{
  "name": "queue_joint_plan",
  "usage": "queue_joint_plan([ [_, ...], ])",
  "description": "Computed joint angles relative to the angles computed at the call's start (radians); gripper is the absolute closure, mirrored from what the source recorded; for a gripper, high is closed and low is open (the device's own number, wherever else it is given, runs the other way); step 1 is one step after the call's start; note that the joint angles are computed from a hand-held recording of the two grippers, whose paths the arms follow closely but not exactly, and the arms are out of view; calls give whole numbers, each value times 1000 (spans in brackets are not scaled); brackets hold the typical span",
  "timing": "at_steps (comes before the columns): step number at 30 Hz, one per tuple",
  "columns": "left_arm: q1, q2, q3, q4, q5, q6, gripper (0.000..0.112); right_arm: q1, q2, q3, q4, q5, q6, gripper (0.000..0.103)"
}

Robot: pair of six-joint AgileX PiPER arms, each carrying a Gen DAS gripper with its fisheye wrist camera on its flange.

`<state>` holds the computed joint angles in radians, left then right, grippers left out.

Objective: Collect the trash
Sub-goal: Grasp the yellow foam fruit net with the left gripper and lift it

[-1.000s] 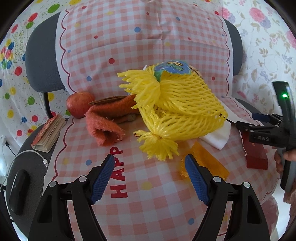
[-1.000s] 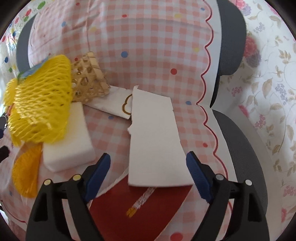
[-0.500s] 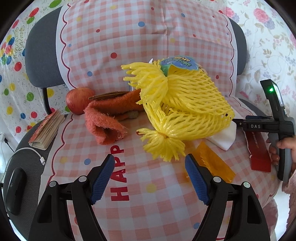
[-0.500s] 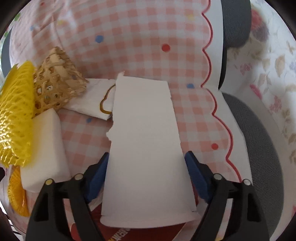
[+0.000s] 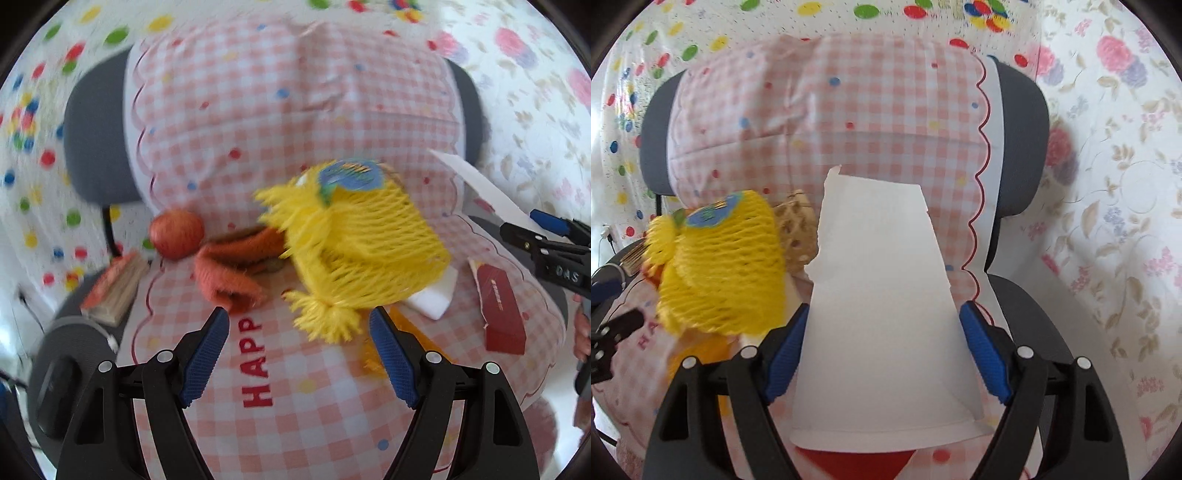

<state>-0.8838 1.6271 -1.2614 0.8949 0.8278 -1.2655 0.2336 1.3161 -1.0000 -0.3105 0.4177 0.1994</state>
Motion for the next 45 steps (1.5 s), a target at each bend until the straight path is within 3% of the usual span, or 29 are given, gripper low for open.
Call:
queue_joint_plan([
  [2, -25, 26, -30, 15, 6, 36, 34, -17, -13, 22, 75, -1, -58, 24],
  [5, -37, 80, -92, 3, 16, 104, 24, -45, -54, 61, 152, 8, -124, 24],
  [16, -76, 287, -342, 57, 123, 311, 23, -151, -56, 60, 359, 10, -294, 24],
  [21, -27, 316, -416, -43, 35, 372, 23, -184, -45, 59, 427, 6, -352, 24],
  [25, 2, 388, -492, -135, 63, 491, 23, -212, -36, 57, 501, 14, -427, 24],
  [32, 107, 272, -338, -356, -119, 627, 22, -227, -22, 60, 551, 18, -486, 24],
  [43, 56, 317, -318, -162, -10, 599, 23, -203, -4, 60, 552, 6, -480, 24],
  [45, 59, 316, -322, -153, -13, 571, 37, -200, -9, 61, 541, 8, -469, 24],
])
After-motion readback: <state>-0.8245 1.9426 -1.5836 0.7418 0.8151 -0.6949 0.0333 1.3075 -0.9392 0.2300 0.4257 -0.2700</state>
